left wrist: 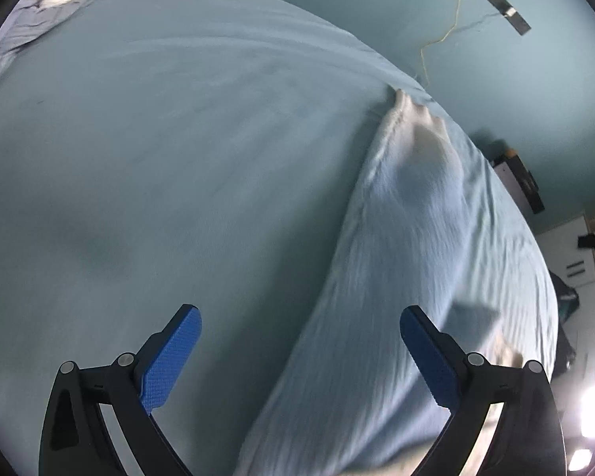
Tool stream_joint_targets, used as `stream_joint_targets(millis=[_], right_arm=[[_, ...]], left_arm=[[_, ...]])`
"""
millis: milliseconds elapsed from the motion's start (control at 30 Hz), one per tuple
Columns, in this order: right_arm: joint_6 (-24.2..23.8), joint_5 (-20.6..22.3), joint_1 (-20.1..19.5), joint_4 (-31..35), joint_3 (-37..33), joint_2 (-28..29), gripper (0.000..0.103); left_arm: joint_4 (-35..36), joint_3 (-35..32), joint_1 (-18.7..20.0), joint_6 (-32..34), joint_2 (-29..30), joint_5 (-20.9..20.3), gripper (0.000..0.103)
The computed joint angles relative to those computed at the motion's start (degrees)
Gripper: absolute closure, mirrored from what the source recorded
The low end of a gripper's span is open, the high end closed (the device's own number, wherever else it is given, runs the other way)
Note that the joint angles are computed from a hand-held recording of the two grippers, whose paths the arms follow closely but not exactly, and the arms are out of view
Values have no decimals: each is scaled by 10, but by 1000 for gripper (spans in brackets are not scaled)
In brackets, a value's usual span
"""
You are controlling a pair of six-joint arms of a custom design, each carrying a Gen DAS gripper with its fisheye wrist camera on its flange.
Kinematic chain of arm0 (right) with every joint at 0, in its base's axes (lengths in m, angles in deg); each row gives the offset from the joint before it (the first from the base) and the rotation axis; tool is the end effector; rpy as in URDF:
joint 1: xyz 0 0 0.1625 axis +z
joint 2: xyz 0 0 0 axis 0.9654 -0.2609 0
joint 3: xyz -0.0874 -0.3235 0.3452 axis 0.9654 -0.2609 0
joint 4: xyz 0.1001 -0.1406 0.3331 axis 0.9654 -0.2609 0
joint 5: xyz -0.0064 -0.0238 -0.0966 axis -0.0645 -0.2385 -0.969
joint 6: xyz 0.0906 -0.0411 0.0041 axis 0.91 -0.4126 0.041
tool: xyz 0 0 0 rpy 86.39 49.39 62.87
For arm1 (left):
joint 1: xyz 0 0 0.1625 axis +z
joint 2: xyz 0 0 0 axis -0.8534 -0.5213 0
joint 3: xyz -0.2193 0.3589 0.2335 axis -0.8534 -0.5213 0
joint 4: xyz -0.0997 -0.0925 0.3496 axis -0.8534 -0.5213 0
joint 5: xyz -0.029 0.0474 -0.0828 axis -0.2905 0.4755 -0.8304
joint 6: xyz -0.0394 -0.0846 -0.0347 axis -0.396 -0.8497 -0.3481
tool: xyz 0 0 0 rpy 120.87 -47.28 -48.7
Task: Fold small clothes
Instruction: 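Move the left gripper to the blue sleeve and grasp its cuff, then lift the blue sleeve with the left gripper and pull it outward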
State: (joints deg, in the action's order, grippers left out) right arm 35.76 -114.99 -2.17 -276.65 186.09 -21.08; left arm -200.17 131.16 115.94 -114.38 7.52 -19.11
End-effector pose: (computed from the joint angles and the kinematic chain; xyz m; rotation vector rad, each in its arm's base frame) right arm 0.0112 -0.3238 0.2358 -0.5286 -2.6264 0.8056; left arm -0.2776 -0.7791 0.0196 -0.0941 2.6737 -0.5347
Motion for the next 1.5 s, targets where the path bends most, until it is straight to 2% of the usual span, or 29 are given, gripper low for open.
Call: stream_joint_targets(millis=[100,167,200,267,300,367,400,467,567,667,800,867,900,967,1000,1033,1100,1133,1300,1400,1500], right_arm=[[2,14,-14,7,1,-4,1],[-3,15,-13,-14,4,1,1],[-7,14,-12,-18,4,4,1],[-17,9,-7,-19,2,10,1],[-20,4,-4,-18,-1,16,1],[-24,-16,6,-16,-6,26,1],[-26,-20,7,-15,-8,28,1],[-29,-29,12,-13,-10,29,1],[-28,-30,12,-11,-10,27,1],[-21,-29,14,-8,-10,23,1],[-11,-29,25,-24,-5,21,1],[-9,-28,32,-26,-2,15,1],[-9,-28,35,-27,0,12,1],[-13,-29,42,-39,5,13,1],[-14,-33,46,-42,6,15,1],[-15,-37,50,-42,5,18,1],[-14,-38,50,-36,3,21,1],[-14,-38,49,-34,2,23,1],[-16,-30,35,-24,-1,23,1],[-19,-29,31,-16,-5,27,1],[-28,-35,38,-15,-13,33,1]], left_arm=[[6,-56,11,12,34,-12,2],[13,-86,15,26,52,-28,3],[27,-109,16,33,66,-35,3],[85,-164,14,48,95,-42,10],[117,-194,12,52,111,-37,20],[159,-230,0,70,134,-1,38],[147,-225,-5,95,133,-5,65],[155,-223,-19,110,131,24,78],[84,-148,-32,108,90,47,86],[-39,-11,-50,93,18,81,87],[-131,155,-65,56,-79,95,88],[-155,238,-68,11,-130,76,87],[-161,281,-65,-15,-159,42,84],[-144,330,-52,-50,-201,-33,64],[-144,343,-45,-58,-214,-64,28],[-145,354,-40,-64,-226,-76,2],[-172,357,-39,-54,-228,-45,0],[-165,336,-36,-29,-220,-32,0],[-127,162,-5,113,-123,65,0],[-57,23,20,146,-48,78,0],[-4,-88,36,158,12,85,0]])
